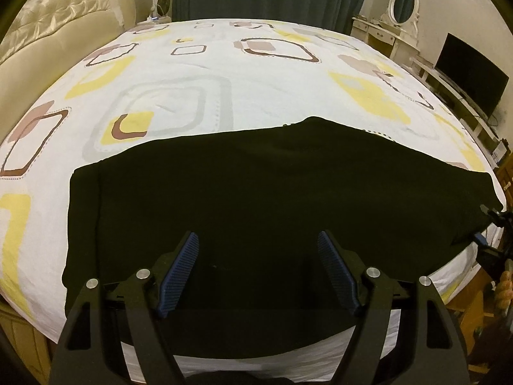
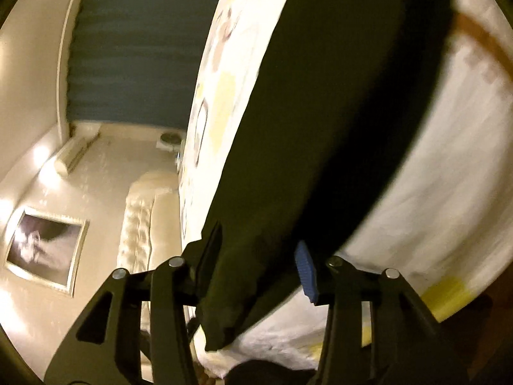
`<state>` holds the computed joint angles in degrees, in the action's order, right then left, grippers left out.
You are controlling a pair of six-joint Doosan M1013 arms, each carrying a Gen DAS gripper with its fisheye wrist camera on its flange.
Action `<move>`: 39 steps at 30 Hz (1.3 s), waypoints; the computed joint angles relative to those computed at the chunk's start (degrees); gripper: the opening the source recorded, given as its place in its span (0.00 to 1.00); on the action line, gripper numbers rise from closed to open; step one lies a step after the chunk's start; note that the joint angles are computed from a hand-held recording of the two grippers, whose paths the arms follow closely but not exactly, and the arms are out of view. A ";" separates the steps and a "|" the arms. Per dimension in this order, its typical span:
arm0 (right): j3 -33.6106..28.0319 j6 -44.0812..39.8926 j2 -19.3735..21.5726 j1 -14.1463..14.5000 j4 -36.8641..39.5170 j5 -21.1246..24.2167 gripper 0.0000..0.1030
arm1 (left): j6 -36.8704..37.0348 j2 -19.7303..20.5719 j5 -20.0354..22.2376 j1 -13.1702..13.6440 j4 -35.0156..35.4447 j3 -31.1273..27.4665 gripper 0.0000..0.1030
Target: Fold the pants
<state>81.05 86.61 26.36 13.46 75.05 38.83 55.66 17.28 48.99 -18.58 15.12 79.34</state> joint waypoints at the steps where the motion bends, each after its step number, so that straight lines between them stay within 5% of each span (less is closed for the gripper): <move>1: -0.74 -0.52 0.47 0.65 -0.43 1.12 0.43 | -0.17 -0.03 -0.01 -0.04 0.33 0.01 0.74; 7: -3.71 -1.06 2.52 3.66 -2.11 4.12 0.43 | -0.70 -0.15 -0.21 0.22 -0.24 0.06 0.74; 11: -3.23 -0.07 2.17 4.04 -4.17 4.73 0.07 | -0.62 -0.13 -0.15 0.25 0.09 0.09 0.74; 23: -0.83 2.74 0.43 4.29 -8.38 4.80 0.06 | -1.98 0.40 1.28 0.87 1.24 0.50 0.74; 27: -3.00 4.17 0.08 4.46 -15.50 6.68 0.11 | -2.08 0.40 1.27 0.96 1.47 0.79 0.74; 33: -6.33 4.32 -0.98 2.69 -23.39 11.15 0.35 | -1.80 0.29 0.85 0.78 2.37 1.21 0.74; 36: -10.97 9.59 -1.59 3.38 -43.56 7.98 0.39 | -1.70 0.31 0.78 1.07 1.52 1.17 0.74; 37: -12.71 9.03 -1.31 3.47 -51.06 8.24 0.48 | -1.64 0.34 0.72 1.13 1.37 1.14 0.75; 39: -19.20 11.62 1.92 4.38 -65.88 16.91 0.53 | -1.90 0.43 0.65 1.04 1.75 1.14 0.76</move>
<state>61.85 98.23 28.28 17.84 9.17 55.74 53.76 17.72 49.63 -17.54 16.87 80.48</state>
